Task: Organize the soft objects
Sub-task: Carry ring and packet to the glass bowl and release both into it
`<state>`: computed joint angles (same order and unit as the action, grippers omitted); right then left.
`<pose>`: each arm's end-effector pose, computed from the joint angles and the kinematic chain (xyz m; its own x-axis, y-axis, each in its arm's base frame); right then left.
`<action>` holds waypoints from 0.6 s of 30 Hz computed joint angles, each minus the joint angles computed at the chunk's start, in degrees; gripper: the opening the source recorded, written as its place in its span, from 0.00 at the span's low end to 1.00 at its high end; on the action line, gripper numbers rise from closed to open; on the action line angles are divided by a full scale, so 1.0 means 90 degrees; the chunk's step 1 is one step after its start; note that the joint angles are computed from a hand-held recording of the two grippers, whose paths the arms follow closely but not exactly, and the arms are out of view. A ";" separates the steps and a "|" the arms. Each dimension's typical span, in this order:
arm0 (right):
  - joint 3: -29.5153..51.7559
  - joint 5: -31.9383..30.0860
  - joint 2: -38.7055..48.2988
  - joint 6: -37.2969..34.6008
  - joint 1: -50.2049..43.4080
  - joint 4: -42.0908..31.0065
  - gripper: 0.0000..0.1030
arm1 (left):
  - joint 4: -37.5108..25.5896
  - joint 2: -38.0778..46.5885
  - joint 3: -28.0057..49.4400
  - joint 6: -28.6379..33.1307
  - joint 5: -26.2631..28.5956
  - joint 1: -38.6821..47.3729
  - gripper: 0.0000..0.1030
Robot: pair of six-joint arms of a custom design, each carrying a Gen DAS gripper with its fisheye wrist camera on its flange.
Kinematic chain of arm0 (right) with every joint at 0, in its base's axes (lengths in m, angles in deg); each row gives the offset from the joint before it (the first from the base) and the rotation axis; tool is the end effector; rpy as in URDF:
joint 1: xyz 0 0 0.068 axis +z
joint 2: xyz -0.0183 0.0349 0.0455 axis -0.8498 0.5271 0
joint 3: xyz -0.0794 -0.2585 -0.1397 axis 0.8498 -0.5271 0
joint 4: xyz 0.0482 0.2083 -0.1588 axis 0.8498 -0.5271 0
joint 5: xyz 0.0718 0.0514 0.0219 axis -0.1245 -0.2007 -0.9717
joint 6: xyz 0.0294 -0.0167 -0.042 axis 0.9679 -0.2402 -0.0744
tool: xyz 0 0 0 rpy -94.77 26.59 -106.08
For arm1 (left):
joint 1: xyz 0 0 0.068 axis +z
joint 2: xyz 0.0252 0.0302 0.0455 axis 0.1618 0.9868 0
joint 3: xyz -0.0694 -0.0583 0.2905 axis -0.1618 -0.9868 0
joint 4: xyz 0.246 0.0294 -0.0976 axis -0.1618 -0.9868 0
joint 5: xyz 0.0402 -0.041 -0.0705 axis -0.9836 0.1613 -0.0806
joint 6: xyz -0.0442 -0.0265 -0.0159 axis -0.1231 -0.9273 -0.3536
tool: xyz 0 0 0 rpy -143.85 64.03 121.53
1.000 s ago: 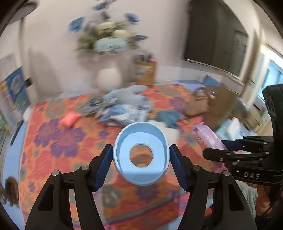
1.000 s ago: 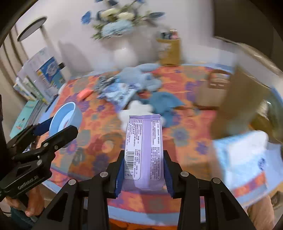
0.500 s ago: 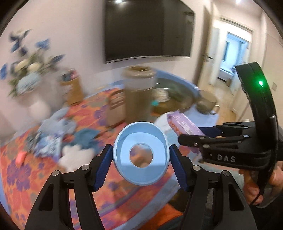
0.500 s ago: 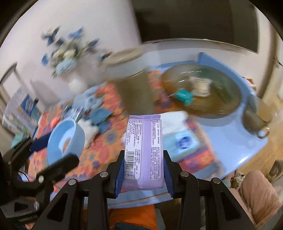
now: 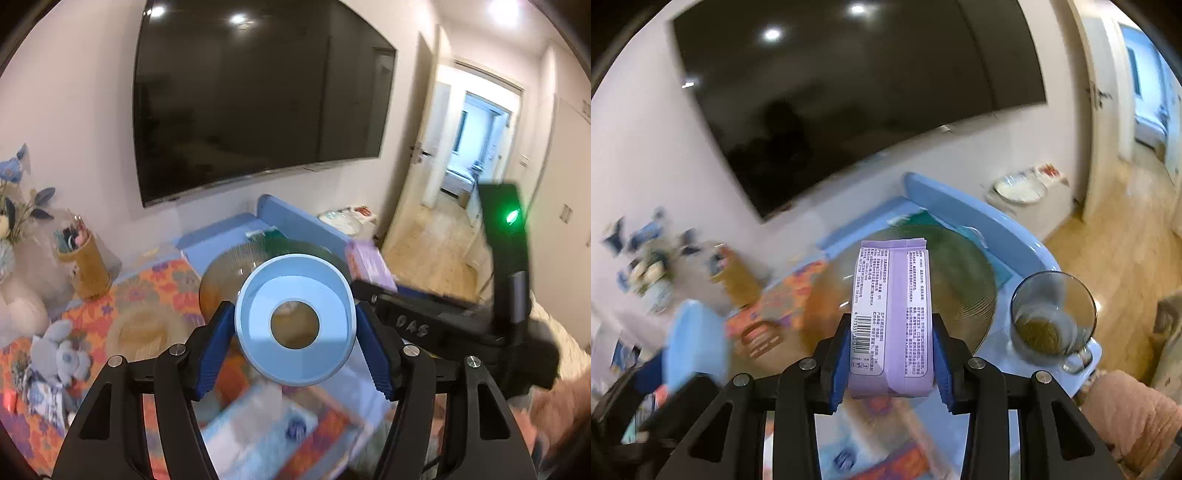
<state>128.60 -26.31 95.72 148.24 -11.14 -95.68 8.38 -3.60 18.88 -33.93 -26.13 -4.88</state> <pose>0.1456 0.1193 0.2679 -0.3063 0.6930 -0.6527 0.7113 0.6222 0.3269 0.2443 -0.0869 0.3191 -0.3219 0.5145 -0.7947 0.9150 0.3848 -0.1214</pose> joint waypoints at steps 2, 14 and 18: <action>-0.0340 -0.0447 -0.0303 -0.0726 -0.0853 0.0605 0.37 | 0.0443 0.0312 0.0179 -0.0607 -0.0442 -0.0520 0.62; -0.0909 -0.1075 -0.0887 -0.1296 -0.1509 0.1215 0.52 | 0.0318 0.1209 0.0681 -0.0727 -0.0085 -0.0791 0.80; -0.0391 -0.0566 -0.0570 -0.0054 -0.0237 0.0171 0.52 | -0.0986 0.1029 0.0974 0.0363 0.0695 -0.0009 0.80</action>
